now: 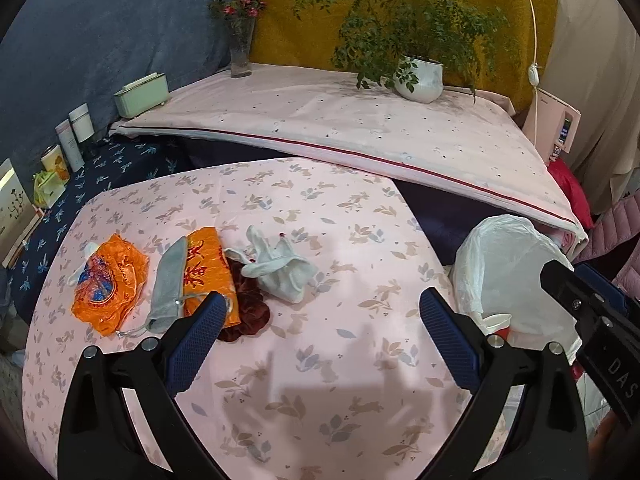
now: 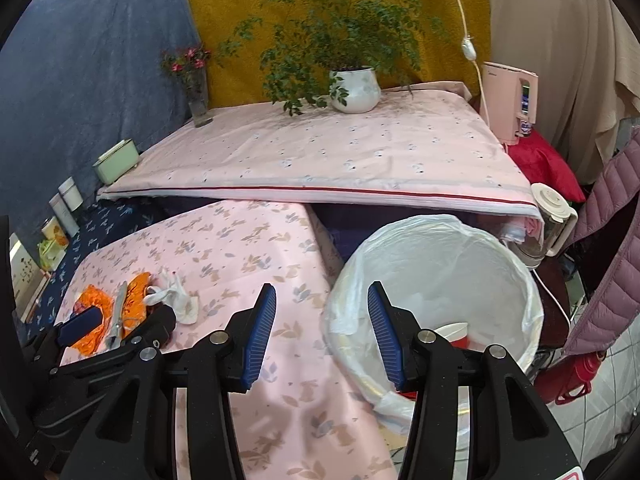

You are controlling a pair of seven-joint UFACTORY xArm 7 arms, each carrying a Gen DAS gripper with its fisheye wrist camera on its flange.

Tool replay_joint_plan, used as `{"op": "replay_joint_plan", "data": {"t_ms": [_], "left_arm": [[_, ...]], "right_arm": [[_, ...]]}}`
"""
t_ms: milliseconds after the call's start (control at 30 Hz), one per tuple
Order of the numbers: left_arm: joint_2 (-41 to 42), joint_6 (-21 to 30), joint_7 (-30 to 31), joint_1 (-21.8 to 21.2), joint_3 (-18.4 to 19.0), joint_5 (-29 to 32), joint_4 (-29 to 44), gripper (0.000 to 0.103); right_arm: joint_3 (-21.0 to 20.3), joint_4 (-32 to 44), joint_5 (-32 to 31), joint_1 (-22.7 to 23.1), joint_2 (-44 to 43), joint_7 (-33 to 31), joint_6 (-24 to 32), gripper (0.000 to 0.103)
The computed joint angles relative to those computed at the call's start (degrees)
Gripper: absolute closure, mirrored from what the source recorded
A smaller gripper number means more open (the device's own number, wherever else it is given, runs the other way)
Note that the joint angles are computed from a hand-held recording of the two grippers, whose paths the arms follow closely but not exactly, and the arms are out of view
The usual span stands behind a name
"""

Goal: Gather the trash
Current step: 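Move both grippers back to the items on the bedspread, then grasp the grey pouch with the left gripper while the right gripper grasps the white glove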

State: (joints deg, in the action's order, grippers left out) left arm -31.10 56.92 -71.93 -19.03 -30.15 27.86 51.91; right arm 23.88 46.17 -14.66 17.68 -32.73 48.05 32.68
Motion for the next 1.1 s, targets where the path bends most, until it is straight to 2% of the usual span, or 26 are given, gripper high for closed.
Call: {"op": "replay_joint_plan", "data": {"t_ms": [300,567,833,1100], "left_arm": [[-8.47,1.34,1.40,-0.22,2.93,-4.01,-7.45,0.010],[-16.57,2.22,4.05,0.63,5.23,-8.66,-14.97,0.010],[-23.60,2.89,6.72,2.27,7.46,-12.10,-20.77,0.010],[-28.78,2.51,8.86,4.67,9.64,-14.22,-25.73,0.010]], "right_arm": [[3.56,3.62,-2.17,1.59,5.60,2.62,-0.26,0.052],[4.67,6.90,-5.79,4.09,11.27,5.80,0.00,0.051],[3.47,10.57,-9.19,7.96,18.60,8.56,-0.61,0.051],[0.26,15.43,-13.58,12.57,26.85,11.02,-1.21,0.051]]}}
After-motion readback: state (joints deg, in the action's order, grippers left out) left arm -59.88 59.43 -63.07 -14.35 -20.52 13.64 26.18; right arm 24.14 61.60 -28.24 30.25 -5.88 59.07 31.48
